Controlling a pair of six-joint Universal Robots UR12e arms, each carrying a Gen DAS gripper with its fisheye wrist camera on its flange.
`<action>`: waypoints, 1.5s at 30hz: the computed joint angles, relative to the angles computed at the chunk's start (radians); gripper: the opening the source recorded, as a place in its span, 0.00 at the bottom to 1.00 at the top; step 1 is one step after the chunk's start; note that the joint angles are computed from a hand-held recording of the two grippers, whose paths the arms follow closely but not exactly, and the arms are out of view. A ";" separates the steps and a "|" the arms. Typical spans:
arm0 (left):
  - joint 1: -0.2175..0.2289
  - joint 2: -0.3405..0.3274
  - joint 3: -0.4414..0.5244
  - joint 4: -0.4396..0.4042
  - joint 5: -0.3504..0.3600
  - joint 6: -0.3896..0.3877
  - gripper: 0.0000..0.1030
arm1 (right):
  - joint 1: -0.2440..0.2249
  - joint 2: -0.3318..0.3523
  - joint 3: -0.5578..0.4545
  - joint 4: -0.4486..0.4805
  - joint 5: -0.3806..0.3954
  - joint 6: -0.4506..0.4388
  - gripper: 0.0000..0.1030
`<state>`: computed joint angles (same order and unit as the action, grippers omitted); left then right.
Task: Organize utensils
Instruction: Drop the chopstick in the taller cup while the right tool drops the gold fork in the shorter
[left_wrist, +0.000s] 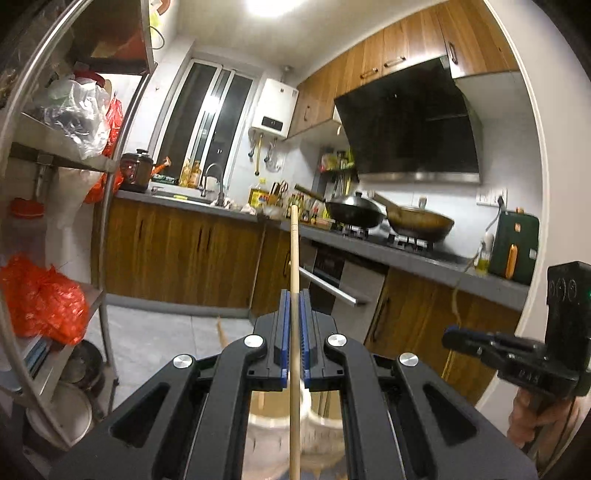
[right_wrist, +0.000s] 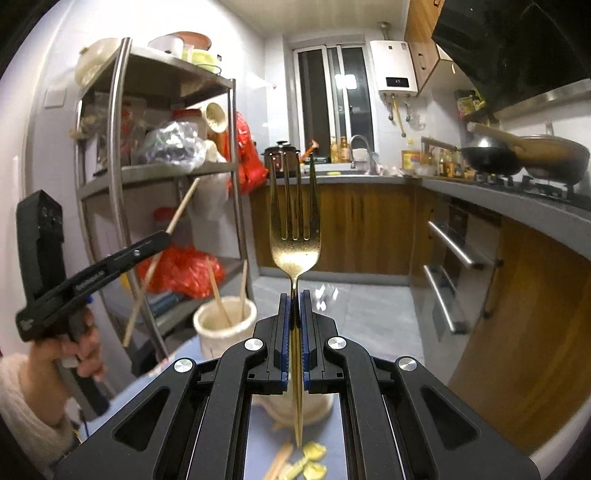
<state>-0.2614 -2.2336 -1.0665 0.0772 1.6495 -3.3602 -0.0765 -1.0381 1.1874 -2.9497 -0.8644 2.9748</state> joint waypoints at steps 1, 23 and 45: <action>0.002 -0.013 0.021 -0.006 0.004 0.001 0.05 | 0.003 0.012 -0.020 -0.002 0.004 0.018 0.06; -0.014 -0.152 0.171 -0.030 0.108 0.154 0.05 | 0.047 0.134 -0.131 -0.024 -0.080 0.112 0.06; 0.007 -0.046 0.004 -0.175 0.131 -0.008 0.06 | 0.055 0.143 -0.143 0.099 -0.163 0.119 0.07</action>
